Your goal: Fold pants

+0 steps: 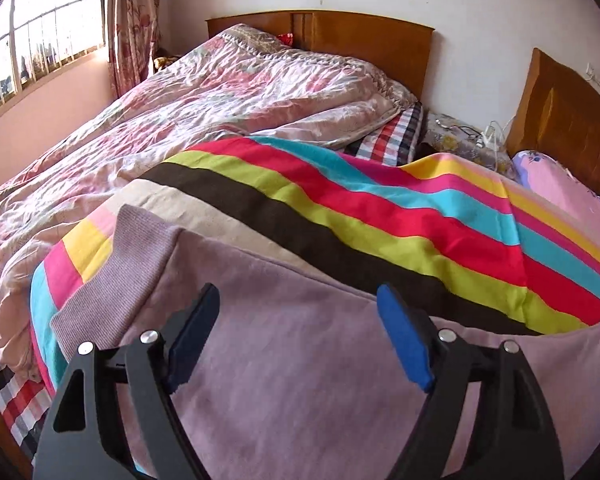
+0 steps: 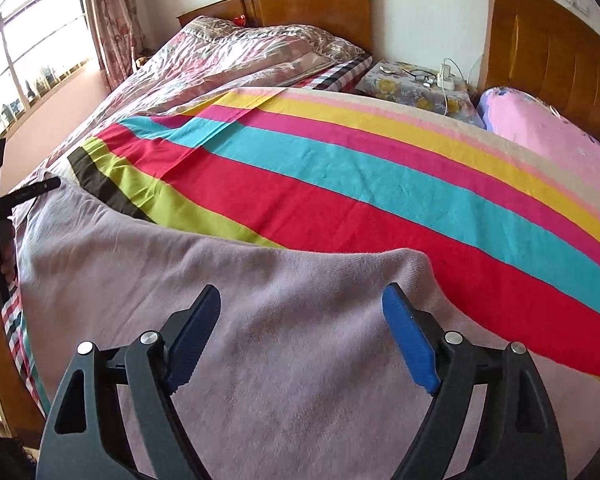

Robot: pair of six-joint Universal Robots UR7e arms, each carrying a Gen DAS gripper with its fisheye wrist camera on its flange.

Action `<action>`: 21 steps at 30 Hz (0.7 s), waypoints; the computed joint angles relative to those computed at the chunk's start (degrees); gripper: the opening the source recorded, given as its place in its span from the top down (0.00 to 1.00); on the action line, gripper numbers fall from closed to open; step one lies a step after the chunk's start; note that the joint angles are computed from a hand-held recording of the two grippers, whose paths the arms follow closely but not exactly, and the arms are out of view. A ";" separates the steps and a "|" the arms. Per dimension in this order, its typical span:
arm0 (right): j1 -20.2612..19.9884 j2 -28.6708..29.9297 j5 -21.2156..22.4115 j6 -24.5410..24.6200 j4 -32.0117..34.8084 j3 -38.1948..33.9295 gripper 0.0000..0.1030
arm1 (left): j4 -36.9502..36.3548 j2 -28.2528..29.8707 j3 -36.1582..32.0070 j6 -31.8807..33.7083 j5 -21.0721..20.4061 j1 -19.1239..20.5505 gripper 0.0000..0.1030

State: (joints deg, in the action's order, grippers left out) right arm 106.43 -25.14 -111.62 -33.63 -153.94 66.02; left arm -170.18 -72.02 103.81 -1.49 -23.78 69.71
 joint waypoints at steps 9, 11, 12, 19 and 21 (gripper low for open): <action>-3.97 -13.02 -10.31 3.51 -9.71 19.55 0.15 | 13.03 6.22 3.43 -5.25 -4.22 -3.20 0.07; -6.42 -15.37 -11.31 5.25 -9.69 22.76 0.13 | 11.45 7.16 3.10 -6.04 -2.95 -2.84 0.01; -7.27 -17.40 -8.51 4.79 -11.60 25.27 0.14 | 14.27 6.55 2.49 -9.28 -4.01 -2.47 0.01; -9.50 -29.07 -3.91 4.24 -21.45 38.57 0.13 | 11.19 5.93 6.47 -11.57 -1.84 -11.94 0.05; -10.69 -31.77 -0.70 2.64 -24.03 42.21 0.13 | 9.12 8.35 7.35 -8.74 -3.41 -14.32 0.04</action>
State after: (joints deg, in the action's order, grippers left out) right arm 95.74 -56.91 -112.32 -30.99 -177.96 108.23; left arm -161.06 -63.67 111.16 -10.23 -27.20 55.40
